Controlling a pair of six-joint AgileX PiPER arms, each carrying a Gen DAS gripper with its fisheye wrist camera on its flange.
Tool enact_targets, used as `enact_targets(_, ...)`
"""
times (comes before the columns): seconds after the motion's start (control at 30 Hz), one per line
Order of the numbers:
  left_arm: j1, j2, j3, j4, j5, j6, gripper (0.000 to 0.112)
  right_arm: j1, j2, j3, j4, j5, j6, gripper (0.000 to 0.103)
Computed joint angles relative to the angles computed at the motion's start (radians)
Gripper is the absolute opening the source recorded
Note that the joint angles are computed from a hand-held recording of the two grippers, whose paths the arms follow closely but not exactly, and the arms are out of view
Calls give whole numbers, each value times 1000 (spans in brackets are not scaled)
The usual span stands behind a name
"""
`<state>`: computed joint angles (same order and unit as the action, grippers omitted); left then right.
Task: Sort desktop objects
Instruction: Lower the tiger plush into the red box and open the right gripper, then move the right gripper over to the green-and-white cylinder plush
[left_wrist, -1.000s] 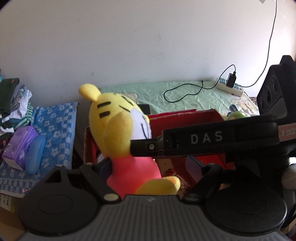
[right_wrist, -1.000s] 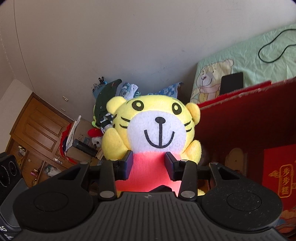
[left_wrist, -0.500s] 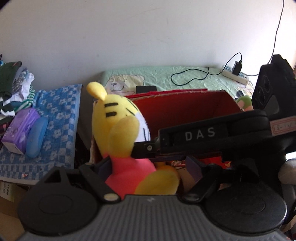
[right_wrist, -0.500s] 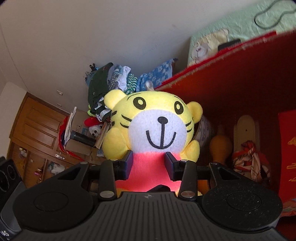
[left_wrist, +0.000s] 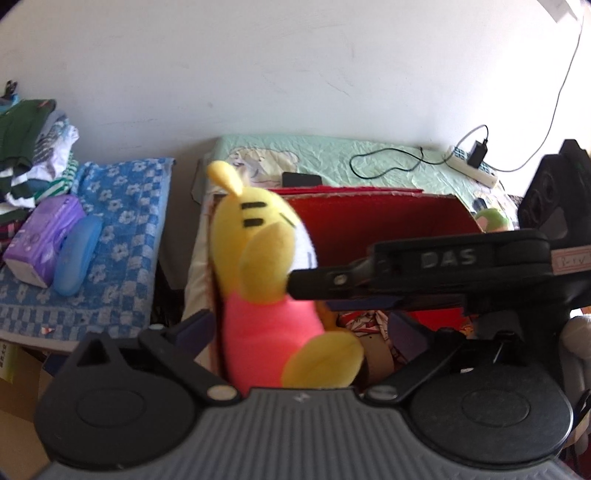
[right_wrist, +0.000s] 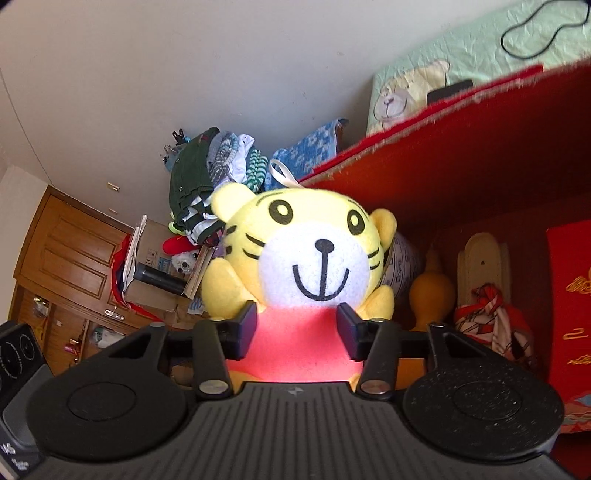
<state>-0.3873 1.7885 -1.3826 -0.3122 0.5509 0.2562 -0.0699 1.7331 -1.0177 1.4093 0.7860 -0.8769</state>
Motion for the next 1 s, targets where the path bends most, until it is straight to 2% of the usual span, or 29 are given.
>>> enact_targets(0.37,-23,-85,33,96,-31,-107,100,5,-83,54,18,-52,-50,59)
enact_targets(0.57,-90,-82,-1,258,-29,-258,100,-34,-155,106,54,-64,-72,59)
enact_targets(0.73,-177,-30,-88,477,49,-463,100,-60,-246,165,22,-117,-58,59)
enact_targets(0.87,-226,19,-165,536,121,-528,100,-75,-317,217,-1,-173,-54,59)
enact_targets(1.0,-286,67,-242,628,193,-614,100,-120,-370,259,-32,-191,-34,59)
